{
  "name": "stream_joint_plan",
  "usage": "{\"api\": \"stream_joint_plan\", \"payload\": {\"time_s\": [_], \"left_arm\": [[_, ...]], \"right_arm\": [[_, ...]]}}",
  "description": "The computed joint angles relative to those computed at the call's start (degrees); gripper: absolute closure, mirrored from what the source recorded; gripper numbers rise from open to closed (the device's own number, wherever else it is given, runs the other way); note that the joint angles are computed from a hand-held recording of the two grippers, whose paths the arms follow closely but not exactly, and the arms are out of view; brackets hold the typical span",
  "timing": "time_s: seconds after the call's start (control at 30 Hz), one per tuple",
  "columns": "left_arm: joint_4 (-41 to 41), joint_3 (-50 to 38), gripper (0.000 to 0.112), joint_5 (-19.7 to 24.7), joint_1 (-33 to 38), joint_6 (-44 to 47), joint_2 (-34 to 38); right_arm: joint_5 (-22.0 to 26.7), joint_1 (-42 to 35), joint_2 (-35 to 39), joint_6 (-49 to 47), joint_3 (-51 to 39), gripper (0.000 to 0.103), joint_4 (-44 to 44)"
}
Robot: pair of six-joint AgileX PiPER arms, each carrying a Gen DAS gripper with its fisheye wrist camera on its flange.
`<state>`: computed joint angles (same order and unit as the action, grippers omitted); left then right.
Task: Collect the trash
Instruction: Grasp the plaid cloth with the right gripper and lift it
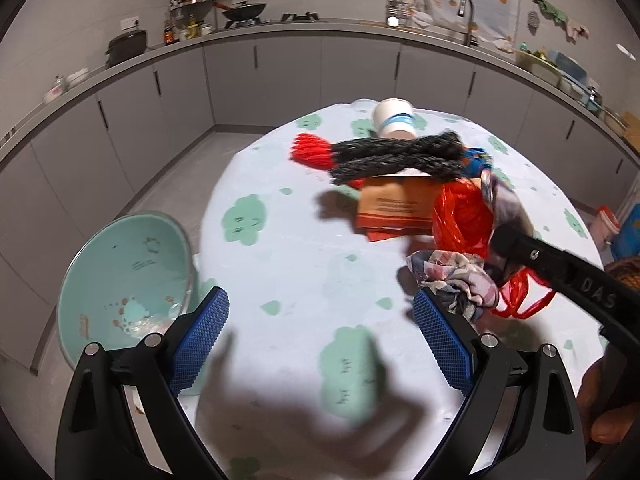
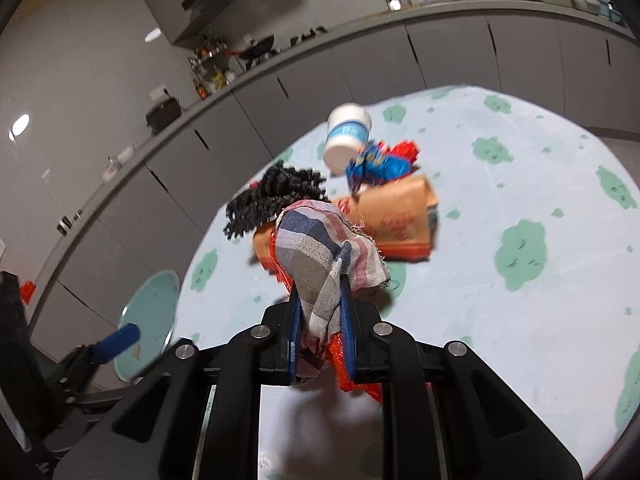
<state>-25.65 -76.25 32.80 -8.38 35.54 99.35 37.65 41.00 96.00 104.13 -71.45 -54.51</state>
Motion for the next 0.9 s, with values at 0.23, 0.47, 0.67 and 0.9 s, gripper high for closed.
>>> {"api": "stream_joint_plan", "payload": {"time_s": [0.23,0.47,0.67,0.9], "left_arm": [[-2.13,0.63,0.021,1.12,-2.85,1.84,-0.22],[-3.01,1.6,0.021,1.45,-5.1,3.07,-0.5],[-2.43,1.68,0.02,1.48,-6.99,2.3,-0.32],[-2.69,2.13,0.02,1.58,-9.42,2.71,-0.78]], "right_arm": [[0.08,-1.14,-3.26,3.34,5.03,0.083,0.95],[-3.46,-2.78,-7.41,8.97,11.66,0.079,-0.37],[0.3,-1.5,-9.92,10.32,12.86,0.076,-2.31],[0.03,-3.19,-12.53,10.2,15.07,0.085,-1.75]]}}
